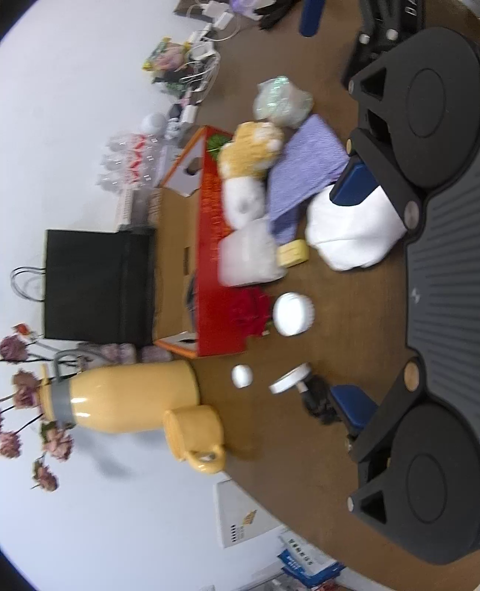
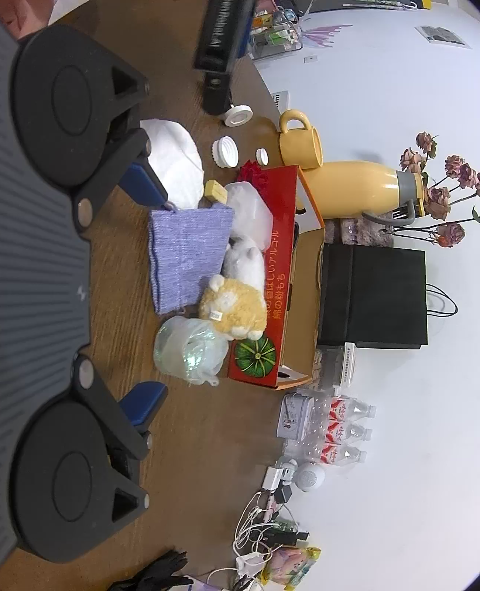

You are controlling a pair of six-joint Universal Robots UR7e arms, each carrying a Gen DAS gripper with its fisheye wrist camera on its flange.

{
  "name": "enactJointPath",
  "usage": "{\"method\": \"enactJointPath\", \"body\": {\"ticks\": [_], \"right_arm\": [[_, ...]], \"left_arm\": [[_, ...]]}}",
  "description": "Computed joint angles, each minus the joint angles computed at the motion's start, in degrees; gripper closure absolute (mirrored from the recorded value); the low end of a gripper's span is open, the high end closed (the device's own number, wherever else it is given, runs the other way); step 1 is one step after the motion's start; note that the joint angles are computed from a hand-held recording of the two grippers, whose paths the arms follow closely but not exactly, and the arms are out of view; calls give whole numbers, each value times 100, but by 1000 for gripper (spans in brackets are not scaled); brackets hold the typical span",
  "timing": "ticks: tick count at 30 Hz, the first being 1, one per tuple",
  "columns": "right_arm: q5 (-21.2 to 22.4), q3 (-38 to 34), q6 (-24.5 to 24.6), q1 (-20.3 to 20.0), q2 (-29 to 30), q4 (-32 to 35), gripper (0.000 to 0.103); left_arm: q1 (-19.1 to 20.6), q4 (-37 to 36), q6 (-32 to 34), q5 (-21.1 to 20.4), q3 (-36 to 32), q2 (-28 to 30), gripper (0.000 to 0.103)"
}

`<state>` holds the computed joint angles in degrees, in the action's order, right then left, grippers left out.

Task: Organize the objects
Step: 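Grasp the white cloth with the left gripper while the right gripper grasps the clear plastic bag, then carry the white cloth and clear plastic bag over the box with both grippers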

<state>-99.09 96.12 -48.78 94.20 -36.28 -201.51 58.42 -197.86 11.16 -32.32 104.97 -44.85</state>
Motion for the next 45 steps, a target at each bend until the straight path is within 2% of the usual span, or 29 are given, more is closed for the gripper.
{"method": "enactJointPath", "body": {"ticks": [3, 9, 17, 29, 31, 33, 35, 38, 39, 45], "right_arm": [[-13, 1, 50, -20, -17, 31, 0], [-24, -173, 106, -83, 19, 169, 0], [-98, -714, 45, -194, 222, 559, 0], [-67, -1915, -170, -263, 708, 1325, 0], [-39, -2018, -182, -275, 773, 1401, 1], [76, -2028, -239, -311, 789, 1481, 14], [178, -1979, -245, -336, 733, 1651, 45], [330, -1859, -288, -367, 678, 1581, 56], [373, -1811, -328, -372, 662, 1527, 56], [532, -1609, -464, -384, 599, 1252, 58]], "left_arm": [[20, 510, -244, -76, -25, -16, 0], [71, 1171, -296, -250, -329, 171, 0], [233, 1982, -704, -65, -887, 559, 0], [345, 1660, -761, -129, -962, 604, 0], [345, 1564, -688, -134, -948, 614, 5], [328, 1423, -589, -155, -899, 609, 12], [317, 1343, -514, -189, -857, 593, 17], [307, 1198, -404, -230, -795, 579, 26], [300, 1124, -351, -253, -764, 572, 34], [284, 935, -274, -317, -612, 502, 40]]}}
